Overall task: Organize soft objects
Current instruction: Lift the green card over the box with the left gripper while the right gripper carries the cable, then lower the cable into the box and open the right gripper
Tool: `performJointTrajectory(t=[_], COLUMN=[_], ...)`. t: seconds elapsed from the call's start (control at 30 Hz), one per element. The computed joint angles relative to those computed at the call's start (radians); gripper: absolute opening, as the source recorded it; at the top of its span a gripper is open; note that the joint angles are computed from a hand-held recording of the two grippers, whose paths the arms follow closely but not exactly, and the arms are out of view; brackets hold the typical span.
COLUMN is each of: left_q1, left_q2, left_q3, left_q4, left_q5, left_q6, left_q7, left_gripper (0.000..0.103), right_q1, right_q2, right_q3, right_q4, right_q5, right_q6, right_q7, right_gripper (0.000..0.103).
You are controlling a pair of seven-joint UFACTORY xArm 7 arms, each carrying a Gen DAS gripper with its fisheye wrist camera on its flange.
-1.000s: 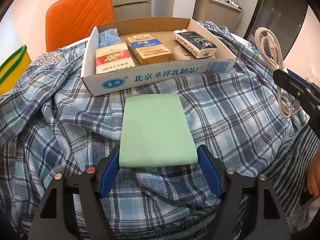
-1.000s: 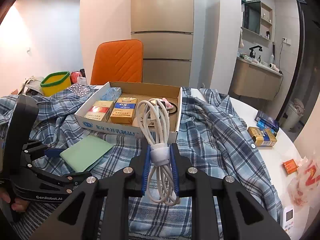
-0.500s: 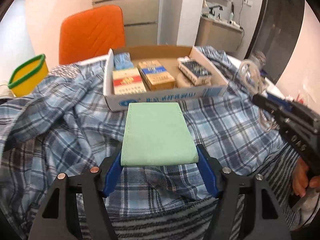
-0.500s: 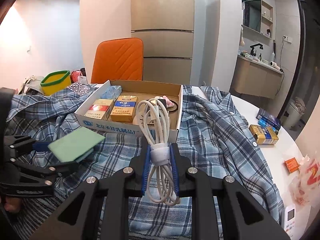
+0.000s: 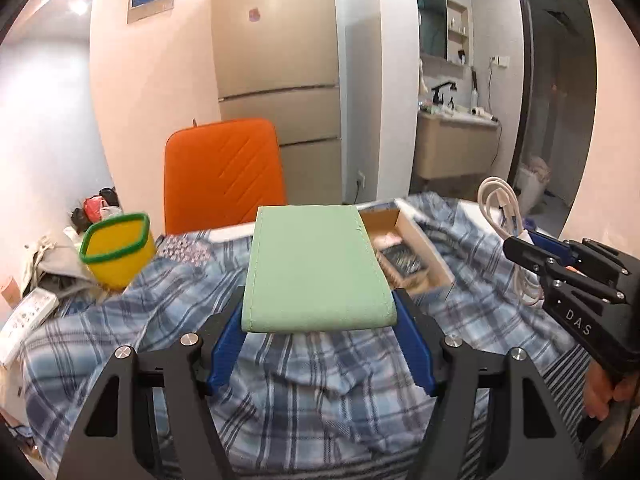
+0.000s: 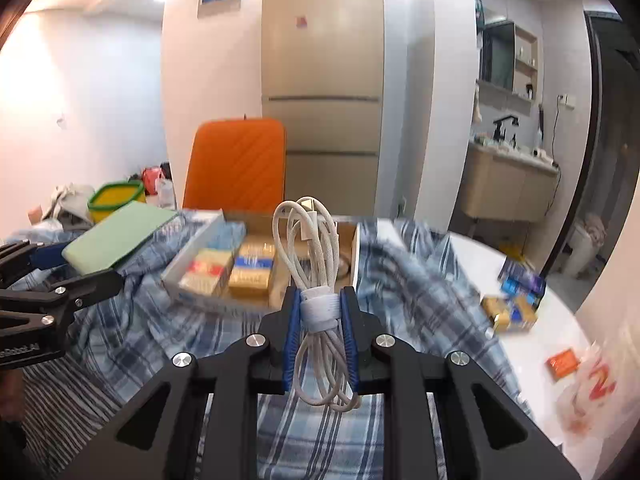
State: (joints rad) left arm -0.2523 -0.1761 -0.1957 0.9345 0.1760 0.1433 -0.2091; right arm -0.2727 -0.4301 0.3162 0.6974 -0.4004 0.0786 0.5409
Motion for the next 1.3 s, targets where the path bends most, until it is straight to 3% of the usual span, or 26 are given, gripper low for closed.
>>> performJointTrajectory(t=[0.13,0.27,0.37,0.47,0.73,0.97,1.13,1.3], left_q1=[0.016,-0.014,0.024,0.016,-0.047,-0.086,-0.045,-0.082], left_q2=[0.026,0.058,0.093,0.125,0.245,0.356,0.441,0.504], left_q3=[-0.016,0.007,-0.02,-0.009,0.056,0.088,0.039,0.084], left_q4=[0.058,0.124,0.192,0.256,0.43,0.515,0.588,0.633], left_q5=[0.032,-0.016,0.089,0.124,0.231,0.162,-0.061,-0.054], left_q6=[-0.024,-0.032,-0.037,-0.042,0.026,0.115,0.213,0.288], left_q7=[-0.038,-0.011,-0.129,-0.167,-0.236,-0.161,0.016,0.006], left_gripper=[0.068,0.068,0.068,0.068,0.068,0.068,0.068,0.068], right_q1=[-0.024,-0.048,-0.059,-0.126,-0.029,0.098,0.161,0.193], right_q2=[0.003,0.03,0.075,0.13,0.299,0.403,0.501,0.601], right_q3=[0.012,0.028,0.037,0.091,0.013,-0.098,-0.149,-0.171], right_q4=[0.063,0.147,0.236,0.338,0.532,0.563,0.615,0.685], right_q5=[-0.017,-0.033,-0.05,-0.133,-0.175,-0.019,0.07,0.22], right_q6=[-0.001,-0.004,0.015,0.046,0.088,0.098,0.149,0.219], right_q7=[-0.001,0.007,0.029,0.118,0.169,0.049,-0.037,-0.178], right_gripper=[0.021,0.021,0.021,0.021,0.021,0.021,0.021,0.021])
